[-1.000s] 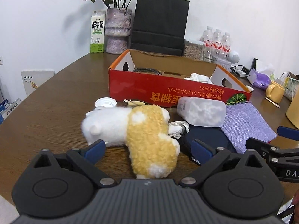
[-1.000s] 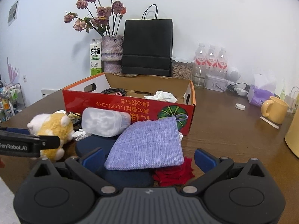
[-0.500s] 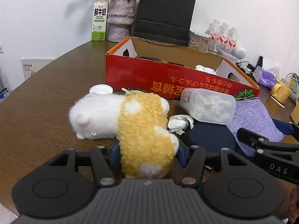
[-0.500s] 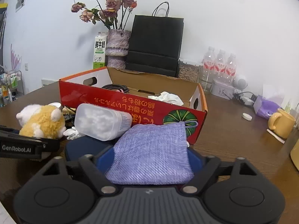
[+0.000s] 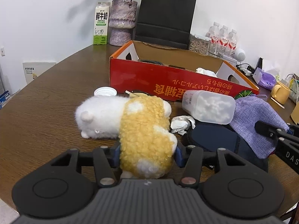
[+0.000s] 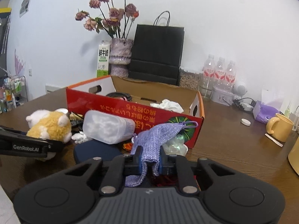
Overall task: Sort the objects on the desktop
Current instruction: 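Grasp the plush toy with the left tool while the right tool grasps the purple pouch, then lower plush toy and purple pouch into the box and open both tools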
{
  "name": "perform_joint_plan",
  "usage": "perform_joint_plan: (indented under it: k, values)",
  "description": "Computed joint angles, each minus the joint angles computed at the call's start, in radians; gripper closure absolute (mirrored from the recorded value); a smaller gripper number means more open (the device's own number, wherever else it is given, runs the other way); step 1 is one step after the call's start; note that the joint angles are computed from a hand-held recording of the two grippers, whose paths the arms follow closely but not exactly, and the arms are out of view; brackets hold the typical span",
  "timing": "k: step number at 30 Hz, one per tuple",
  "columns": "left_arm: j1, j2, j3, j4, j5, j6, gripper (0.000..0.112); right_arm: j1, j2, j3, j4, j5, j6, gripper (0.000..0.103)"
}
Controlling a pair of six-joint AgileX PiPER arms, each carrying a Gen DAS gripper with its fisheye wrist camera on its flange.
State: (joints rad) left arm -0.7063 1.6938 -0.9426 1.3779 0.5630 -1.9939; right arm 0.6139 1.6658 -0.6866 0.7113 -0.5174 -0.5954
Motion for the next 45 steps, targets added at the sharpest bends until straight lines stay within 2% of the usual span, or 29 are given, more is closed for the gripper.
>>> perform_joint_plan:
  k: [11, 15, 20, 24, 27, 31, 33, 35, 37, 38, 40, 45]
  values:
    - [-0.057, -0.067, 0.065, 0.105, 0.100, -0.072, 0.063, -0.007, -0.077, 0.053, -0.115, -0.017, 0.128, 0.093]
    - [-0.071, -0.118, 0.070, 0.146, 0.133, -0.067, 0.063, -0.006, -0.108, 0.062, -0.130, -0.049, 0.144, 0.094]
    - [-0.060, -0.143, 0.002, 0.216, 0.139, 0.001, 0.063, -0.054, -0.134, 0.008, -0.219, -0.020, 0.184, 0.094]
    - [-0.006, -0.103, -0.123, 0.242, 0.081, 0.067, 0.063, -0.118, -0.101, -0.111, -0.332, 0.035, 0.272, 0.094]
    - [0.039, -0.019, -0.265, 0.219, 0.047, 0.149, 0.063, -0.166, -0.043, -0.241, -0.418, 0.116, 0.359, 0.094]
    - [0.119, 0.111, -0.482, 0.029, -0.041, 0.361, 0.063, -0.214, 0.078, -0.453, -0.497, 0.248, 0.444, 0.094]
    - [0.154, 0.192, -0.609, -0.127, -0.056, 0.545, 0.063, -0.237, 0.151, -0.579, -0.564, 0.337, 0.513, 0.094]
    - [0.180, 0.282, -0.752, -0.303, -0.037, 0.745, 0.063, -0.252, 0.227, -0.704, -0.608, 0.430, 0.557, 0.094]
    - [0.212, 0.377, -0.898, -0.483, -0.015, 0.945, 0.062, -0.267, 0.317, -0.862, -0.494, 0.552, 0.447, 0.094]
    - [0.225, 0.430, -0.982, -0.572, 0.021, 1.045, 0.062, -0.276, 0.360, -0.933, -0.458, 0.605, 0.411, 0.094]
    - [0.245, 0.542, -1.171, -0.717, 0.114, 1.223, 0.062, -0.286, 0.442, -1.067, -0.506, 0.706, 0.457, 0.094]
    - [0.284, 0.813, -1.646, -0.927, 0.370, 1.475, 0.062, -0.300, 0.674, -1.471, -0.622, 1.010, 0.561, 0.094]
